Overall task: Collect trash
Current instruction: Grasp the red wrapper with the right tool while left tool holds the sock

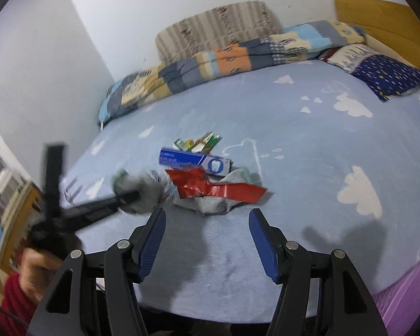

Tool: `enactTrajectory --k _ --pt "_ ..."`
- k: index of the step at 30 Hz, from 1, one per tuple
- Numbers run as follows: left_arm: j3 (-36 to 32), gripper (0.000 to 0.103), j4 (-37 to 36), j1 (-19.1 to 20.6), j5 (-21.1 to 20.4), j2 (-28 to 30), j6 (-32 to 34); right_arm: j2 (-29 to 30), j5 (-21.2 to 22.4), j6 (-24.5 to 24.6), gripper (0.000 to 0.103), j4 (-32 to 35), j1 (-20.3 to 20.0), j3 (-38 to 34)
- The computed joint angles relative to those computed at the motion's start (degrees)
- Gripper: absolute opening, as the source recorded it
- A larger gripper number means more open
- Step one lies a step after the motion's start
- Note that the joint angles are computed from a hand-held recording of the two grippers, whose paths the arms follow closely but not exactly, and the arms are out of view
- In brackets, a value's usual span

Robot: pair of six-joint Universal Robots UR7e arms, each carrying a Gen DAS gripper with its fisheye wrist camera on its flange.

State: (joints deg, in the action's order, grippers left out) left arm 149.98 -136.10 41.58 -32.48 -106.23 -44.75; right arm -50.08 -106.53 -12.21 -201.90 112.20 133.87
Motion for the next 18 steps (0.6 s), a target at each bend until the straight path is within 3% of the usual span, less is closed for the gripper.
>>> enactTrajectory --k 2,4,8,11,16,17,18 --pt "-0.33 0.020 3.27 -0.59 2.42 -2.23 -1.73 1.94 -0.46 -0.89 0.065 3.80 0.37 -2.75" --pt "-0.81 0.020 1.77 0.13 3.15 -1.83 -0.77 4.52 -2.05 -2.75 0.065 7.41 1.32 -6.05" --pt "-1.17 0.020 0.27 1.27 3.72 -1.47 -0.73 10.54 -6.74 -10.70 0.065 13.15 3.78 -13.05" --pt "-1.38 0.020 -0.94 1.60 3.28 -1.06 -0.23 15.88 -11.94 -17.39 0.065 11.91 5.16 -17.43" --pt "-1.48 0.020 -3.11 1.68 2.95 -0.03 1.54 22.74 -18.41 -24.31 0.065 8.17 5.55 -22.83" --pt "-1.42 0.020 -3.00 1.54 3.03 0.07 1.47 23.56 -18.68 -25.24 0.063 6.70 5.28 -23.29" --pt "-1.39 0.020 -2.75 1.35 3.20 0.09 1.33 23.94 -18.61 -26.03 0.055 5.13 5.04 -23.34"
